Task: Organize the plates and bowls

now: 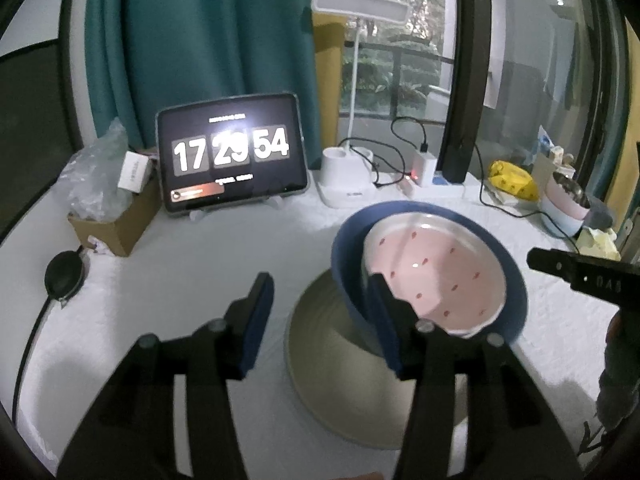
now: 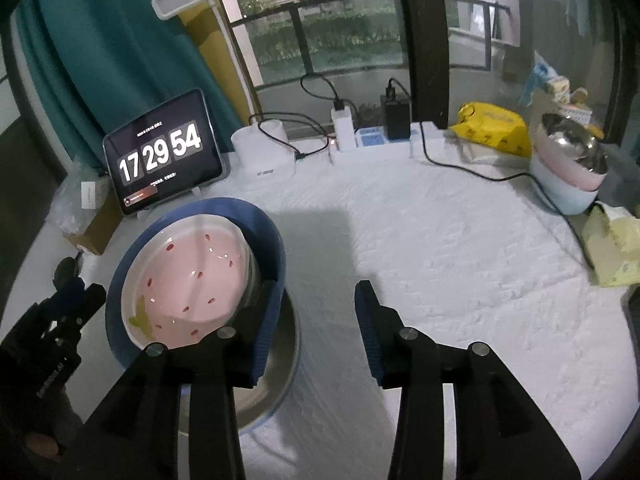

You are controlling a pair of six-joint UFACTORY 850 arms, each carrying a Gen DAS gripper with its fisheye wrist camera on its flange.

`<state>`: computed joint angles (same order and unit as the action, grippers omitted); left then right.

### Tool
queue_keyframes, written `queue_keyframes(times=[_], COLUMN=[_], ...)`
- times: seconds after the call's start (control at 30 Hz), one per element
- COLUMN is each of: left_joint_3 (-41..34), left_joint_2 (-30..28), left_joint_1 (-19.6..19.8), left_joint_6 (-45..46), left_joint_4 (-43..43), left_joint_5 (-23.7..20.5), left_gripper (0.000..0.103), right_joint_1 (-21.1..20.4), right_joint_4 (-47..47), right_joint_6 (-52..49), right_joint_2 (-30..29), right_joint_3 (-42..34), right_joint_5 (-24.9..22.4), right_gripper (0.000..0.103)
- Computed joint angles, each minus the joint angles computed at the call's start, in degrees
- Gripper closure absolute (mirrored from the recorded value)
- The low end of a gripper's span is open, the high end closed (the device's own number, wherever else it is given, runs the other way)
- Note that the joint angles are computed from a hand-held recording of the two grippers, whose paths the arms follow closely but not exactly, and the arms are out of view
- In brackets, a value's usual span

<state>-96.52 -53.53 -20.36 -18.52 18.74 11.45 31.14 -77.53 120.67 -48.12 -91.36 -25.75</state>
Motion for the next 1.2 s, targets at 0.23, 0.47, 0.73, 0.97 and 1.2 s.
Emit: queue_keyframes(times=[0.23, 0.47, 0.73, 0.97, 1.2], left_joint_3=[5.1, 10.4, 16.3, 21.3, 24.8], left_joint_2=[3.6, 7.5, 11.6, 15.8, 18.9], left_joint_1=[-0.9, -1.9, -3.4, -4.8, -6.2], left_joint_6=[-0.1, -1.5, 0.6, 1.8, 4.3], left_joint_4=[-0.6, -2.3, -4.7, -3.5, -4.9], left_joint_5=[3.4, 6.4, 10.1, 14.6, 17.3], left_gripper=[0.022, 0.011, 0.007, 0.007, 0.007], right_joint_1=[1.6, 3.4, 5.3, 7.1, 8.9], right_joint_4=[-4.2, -10.3, -13.0, -13.6, -13.9], right_joint_6=[4.0, 11.5, 15.0, 17.3, 18.9], right_joint_2=[3.5, 7.8, 11.7, 15.3, 18.8], right_joint_3=[5.1, 11.7, 17.3, 21.8, 25.6], right_joint_5=[-4.2, -8.0, -12.8, -17.2, -21.2], right_gripper=[0.06, 0.053, 0.052, 0.051, 0.05])
